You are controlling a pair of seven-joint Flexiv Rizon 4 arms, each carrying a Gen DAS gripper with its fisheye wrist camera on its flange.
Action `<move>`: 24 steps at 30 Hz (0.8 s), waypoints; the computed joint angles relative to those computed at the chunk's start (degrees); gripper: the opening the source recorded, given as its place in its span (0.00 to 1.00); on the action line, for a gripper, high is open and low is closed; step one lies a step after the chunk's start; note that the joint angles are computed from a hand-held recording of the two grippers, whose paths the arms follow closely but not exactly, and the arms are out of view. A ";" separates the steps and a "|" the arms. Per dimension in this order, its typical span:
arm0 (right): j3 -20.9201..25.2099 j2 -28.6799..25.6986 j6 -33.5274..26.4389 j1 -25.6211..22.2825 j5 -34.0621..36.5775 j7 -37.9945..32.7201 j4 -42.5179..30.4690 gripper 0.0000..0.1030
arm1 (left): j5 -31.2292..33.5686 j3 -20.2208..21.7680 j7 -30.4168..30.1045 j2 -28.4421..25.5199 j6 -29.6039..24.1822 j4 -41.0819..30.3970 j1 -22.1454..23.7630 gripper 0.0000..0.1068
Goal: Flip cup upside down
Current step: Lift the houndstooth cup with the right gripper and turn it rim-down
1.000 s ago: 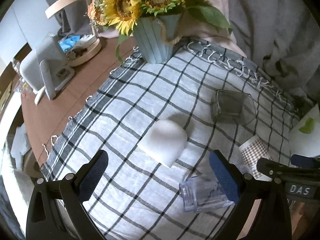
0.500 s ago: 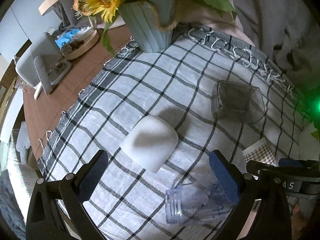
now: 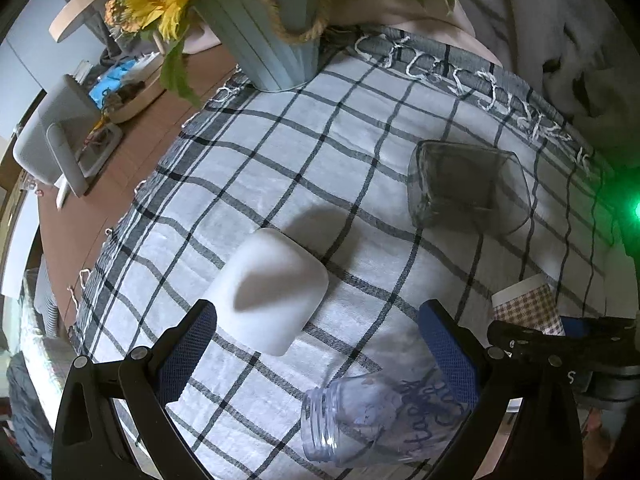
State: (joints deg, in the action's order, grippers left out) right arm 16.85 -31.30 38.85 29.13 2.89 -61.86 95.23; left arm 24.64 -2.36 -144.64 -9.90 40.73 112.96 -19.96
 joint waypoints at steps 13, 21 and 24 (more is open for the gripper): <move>-1.52 4.70 -1.01 2.45 -5.46 5.68 2.37 0.61 | -0.36 -0.33 2.67 2.06 3.04 1.11 0.29 0.96; -1.76 9.93 0.29 4.19 -8.99 13.96 5.74 0.61 | -0.94 -1.01 7.51 6.08 5.20 3.53 1.43 0.96; -1.40 12.96 1.04 4.59 -10.25 17.23 8.68 0.61 | -1.38 -1.28 10.52 8.16 6.11 4.90 2.07 0.96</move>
